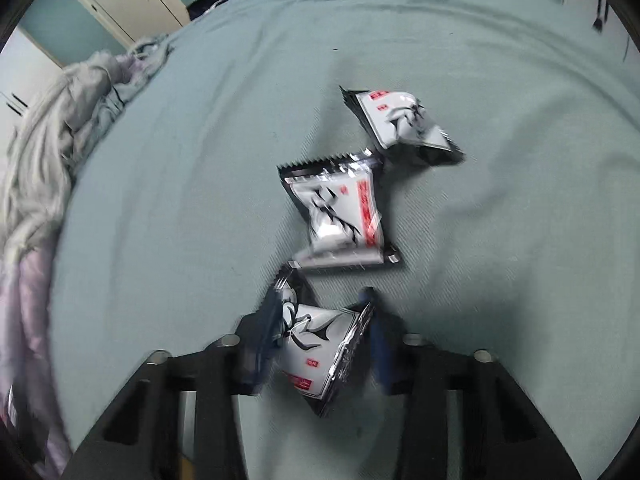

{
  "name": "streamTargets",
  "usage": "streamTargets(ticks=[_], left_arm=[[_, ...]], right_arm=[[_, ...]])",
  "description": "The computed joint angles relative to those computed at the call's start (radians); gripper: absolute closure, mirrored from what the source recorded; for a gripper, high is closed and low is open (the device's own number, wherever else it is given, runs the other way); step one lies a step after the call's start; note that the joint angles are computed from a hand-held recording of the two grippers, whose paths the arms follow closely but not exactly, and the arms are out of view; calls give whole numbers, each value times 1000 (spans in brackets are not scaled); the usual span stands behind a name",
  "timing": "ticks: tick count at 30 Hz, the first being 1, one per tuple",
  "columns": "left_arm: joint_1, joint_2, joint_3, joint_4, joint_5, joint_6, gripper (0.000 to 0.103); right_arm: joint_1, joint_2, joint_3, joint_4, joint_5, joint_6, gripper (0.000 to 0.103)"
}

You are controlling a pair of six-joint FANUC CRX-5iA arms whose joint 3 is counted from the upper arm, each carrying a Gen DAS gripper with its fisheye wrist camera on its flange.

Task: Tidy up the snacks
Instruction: 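Drop both white packets into the box with the left and right grippers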

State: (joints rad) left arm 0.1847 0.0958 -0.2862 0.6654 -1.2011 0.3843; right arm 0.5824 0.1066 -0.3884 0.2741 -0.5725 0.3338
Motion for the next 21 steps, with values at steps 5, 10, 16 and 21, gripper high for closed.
streamTargets(ticks=[5,10,16,21], left_arm=[[27,-90,-137,30,-1,-84,81],[22,-137,-191,-15,29,-135,53],[96,-229,-270,96,106,-249,16],[136,-230,-282,89,155,-217,16]], right_arm=[[69,-146,-167,224,13,-270,71],[199,-382,-335,478,-111,-610,71],[562,-627,-509,668,-370,-977,71],[782,-683,-569,700,-462,-1171,71]])
